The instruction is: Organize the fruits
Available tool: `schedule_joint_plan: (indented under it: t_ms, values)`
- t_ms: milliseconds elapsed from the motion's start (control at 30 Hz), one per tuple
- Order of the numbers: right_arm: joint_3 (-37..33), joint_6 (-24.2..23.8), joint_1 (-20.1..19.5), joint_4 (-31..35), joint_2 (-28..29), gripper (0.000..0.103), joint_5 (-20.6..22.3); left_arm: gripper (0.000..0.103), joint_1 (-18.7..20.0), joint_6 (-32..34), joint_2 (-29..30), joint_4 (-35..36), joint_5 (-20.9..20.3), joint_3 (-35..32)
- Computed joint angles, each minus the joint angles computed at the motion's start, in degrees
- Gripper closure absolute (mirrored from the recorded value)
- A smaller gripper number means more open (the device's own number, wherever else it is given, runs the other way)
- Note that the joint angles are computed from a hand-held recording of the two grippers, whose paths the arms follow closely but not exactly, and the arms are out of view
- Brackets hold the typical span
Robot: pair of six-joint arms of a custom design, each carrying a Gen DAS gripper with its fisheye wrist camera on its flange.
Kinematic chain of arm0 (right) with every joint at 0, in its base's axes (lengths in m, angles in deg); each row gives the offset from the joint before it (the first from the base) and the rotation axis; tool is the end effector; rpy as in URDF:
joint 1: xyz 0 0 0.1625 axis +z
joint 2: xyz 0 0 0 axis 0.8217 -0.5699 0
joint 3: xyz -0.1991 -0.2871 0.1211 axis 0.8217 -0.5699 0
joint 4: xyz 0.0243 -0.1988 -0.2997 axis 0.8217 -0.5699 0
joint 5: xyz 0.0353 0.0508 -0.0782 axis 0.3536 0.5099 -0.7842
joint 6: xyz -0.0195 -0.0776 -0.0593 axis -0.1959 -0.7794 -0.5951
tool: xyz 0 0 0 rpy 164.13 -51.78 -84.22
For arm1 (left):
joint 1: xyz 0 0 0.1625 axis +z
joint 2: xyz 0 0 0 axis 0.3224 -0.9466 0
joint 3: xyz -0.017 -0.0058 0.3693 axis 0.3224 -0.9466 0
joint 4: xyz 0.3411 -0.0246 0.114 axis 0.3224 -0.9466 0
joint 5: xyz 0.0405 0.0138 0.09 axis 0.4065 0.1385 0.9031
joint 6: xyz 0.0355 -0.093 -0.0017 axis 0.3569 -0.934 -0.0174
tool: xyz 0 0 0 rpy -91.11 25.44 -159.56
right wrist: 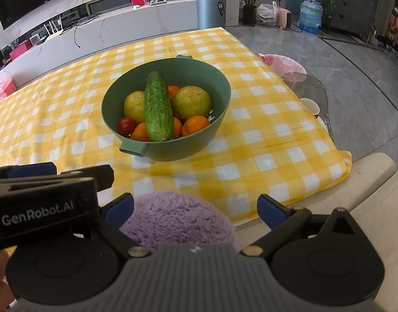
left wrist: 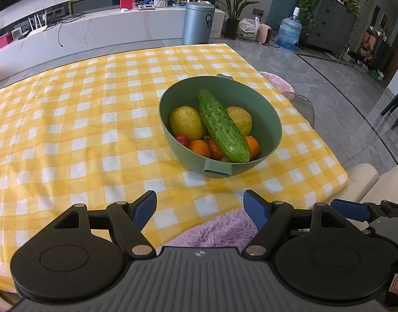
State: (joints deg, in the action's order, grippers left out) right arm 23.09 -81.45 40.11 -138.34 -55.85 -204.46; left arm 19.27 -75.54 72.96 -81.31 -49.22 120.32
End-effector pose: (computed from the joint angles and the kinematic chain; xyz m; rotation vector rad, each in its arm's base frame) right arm 0.1153 -0.4995 0.3609 0.0989 -2.2750 0.7982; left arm -0.4604 -0.6164 0.0037 0.5607 2.4409 -0.6724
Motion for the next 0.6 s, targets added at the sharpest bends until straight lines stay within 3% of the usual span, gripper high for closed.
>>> schedule_joint_plan:
  t_ms: [600]
  values:
    - [0.2, -0.6, 0.4, -1.5, 0.4, 0.006, -0.5, 0.014, 0.0, -0.4, 0.0, 0.2, 0.1, 0.1]
